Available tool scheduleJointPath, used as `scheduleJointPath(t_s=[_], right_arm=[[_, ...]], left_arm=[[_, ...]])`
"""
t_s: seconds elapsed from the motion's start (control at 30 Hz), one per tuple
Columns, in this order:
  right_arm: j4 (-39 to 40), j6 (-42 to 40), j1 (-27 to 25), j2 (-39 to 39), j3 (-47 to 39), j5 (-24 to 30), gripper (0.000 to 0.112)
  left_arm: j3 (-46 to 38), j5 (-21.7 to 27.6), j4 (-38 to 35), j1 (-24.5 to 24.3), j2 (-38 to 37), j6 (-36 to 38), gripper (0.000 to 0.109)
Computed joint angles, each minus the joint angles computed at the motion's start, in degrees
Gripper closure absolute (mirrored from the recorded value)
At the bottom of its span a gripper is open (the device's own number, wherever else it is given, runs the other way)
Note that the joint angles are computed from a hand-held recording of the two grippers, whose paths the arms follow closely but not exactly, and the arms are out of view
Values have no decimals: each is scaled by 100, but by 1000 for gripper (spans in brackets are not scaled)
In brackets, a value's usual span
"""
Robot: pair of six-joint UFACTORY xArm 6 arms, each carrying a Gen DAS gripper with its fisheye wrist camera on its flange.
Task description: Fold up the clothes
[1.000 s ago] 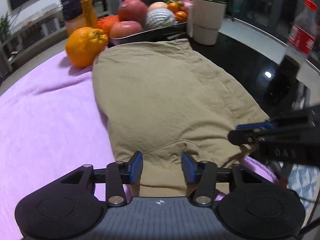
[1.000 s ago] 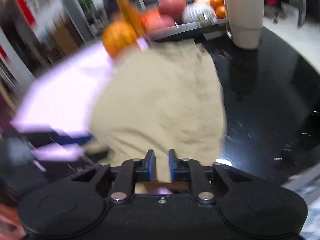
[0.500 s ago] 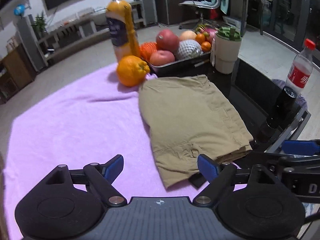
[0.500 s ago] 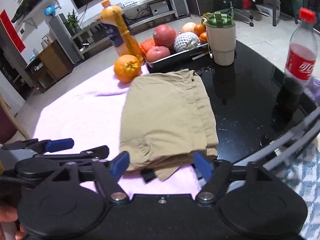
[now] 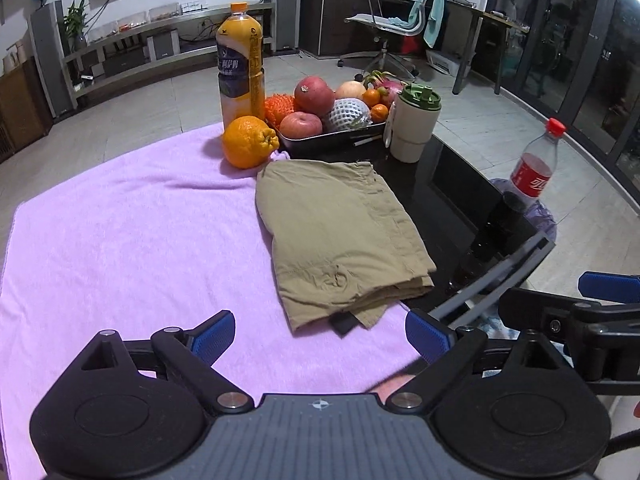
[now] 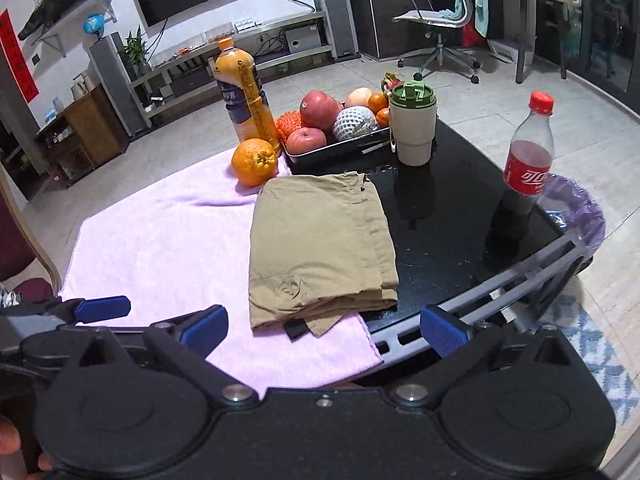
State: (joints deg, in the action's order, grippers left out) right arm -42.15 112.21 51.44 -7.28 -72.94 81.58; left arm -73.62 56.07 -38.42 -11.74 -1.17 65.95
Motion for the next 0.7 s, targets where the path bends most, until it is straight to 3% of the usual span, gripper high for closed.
scheduleJointPath(t_s=[0.23,0.7], right_arm=[[-5,-314,204,454,-707,490,9],[171,-763,200,957,-1437,757,9]], left_arm=[[-237,422,-10,271,101,5,15],[-676,851,-84,494,381,-185,16]])
